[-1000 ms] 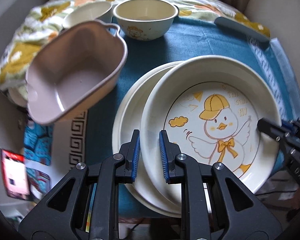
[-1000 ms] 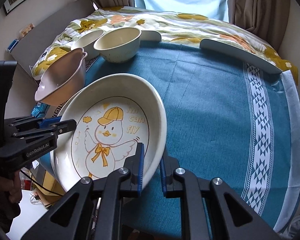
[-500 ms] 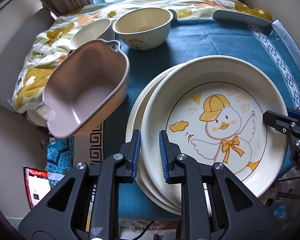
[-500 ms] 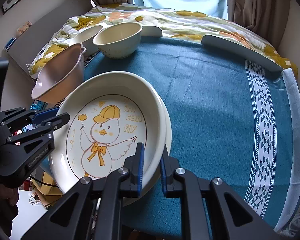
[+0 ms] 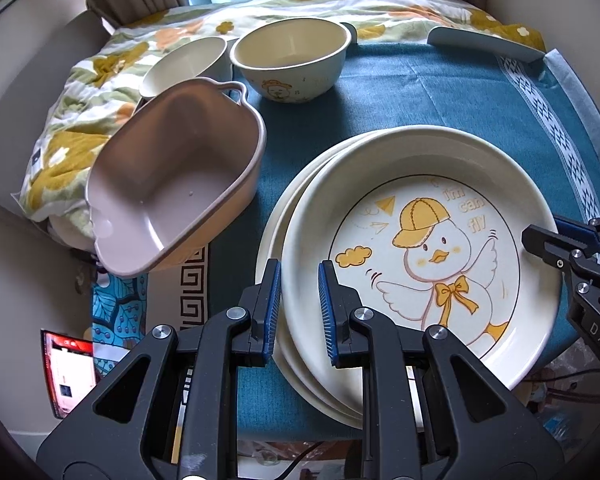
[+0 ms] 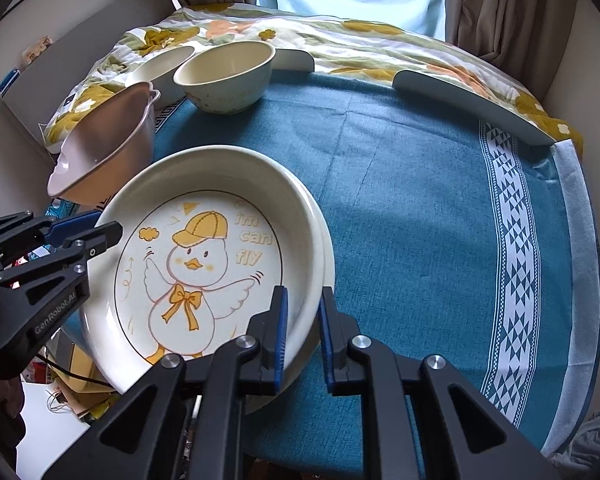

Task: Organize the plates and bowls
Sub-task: 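Lift the duck-print plate with the right gripper over the white plate stack, then lower the duck-print plate onto the stack and open the right gripper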

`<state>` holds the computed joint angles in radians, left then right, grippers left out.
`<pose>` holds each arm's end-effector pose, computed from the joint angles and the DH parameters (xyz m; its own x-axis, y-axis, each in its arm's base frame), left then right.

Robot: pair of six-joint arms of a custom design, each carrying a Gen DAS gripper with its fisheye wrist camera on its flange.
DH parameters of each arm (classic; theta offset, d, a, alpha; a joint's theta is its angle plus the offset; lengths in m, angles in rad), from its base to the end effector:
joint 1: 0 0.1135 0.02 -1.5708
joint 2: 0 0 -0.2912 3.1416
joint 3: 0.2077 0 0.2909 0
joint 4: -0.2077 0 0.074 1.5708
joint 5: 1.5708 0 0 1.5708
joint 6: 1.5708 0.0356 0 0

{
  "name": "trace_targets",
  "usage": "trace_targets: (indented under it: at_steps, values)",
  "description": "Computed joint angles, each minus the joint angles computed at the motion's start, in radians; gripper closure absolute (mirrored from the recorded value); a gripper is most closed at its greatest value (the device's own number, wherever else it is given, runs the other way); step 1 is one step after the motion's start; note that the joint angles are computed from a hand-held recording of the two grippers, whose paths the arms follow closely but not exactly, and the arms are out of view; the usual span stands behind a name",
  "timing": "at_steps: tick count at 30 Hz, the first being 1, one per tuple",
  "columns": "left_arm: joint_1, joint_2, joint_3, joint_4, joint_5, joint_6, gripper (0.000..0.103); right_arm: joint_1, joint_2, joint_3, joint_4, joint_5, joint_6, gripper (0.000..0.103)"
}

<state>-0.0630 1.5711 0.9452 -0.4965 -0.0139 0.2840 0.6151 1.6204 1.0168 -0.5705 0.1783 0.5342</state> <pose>0.3328 -0.0205 0.1878 -0.8474 0.3342 -0.4126 0.3067 0.9424 0.1335 0.2854 0.1939 0.1916 -0.9090 -0.0287 -0.4158 -0.0570 0.9968 0.0559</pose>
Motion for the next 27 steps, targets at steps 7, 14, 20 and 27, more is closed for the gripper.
trace_targets:
  at_steps: [7, 14, 20, 27]
  values:
    - [0.005, -0.001, 0.004, -0.012, 0.010, -0.004, 0.086, -0.012, -0.019, -0.018, 0.020, -0.029, 0.022, 0.089]
    - [0.006, -0.002, 0.012, -0.035, 0.005, -0.010, 0.086, -0.032, -0.037, -0.036, 0.037, -0.065, 0.022, 0.089]
    - [0.006, -0.023, 0.007, -0.030, -0.013, -0.017, 0.084, -0.031, -0.043, -0.045, 0.048, -0.080, 0.018, 0.089]
    - [-0.007, -0.075, 0.012, -0.057, -0.029, -0.033, 0.074, -0.028, -0.094, -0.045, 0.031, -0.081, 0.002, 0.089]
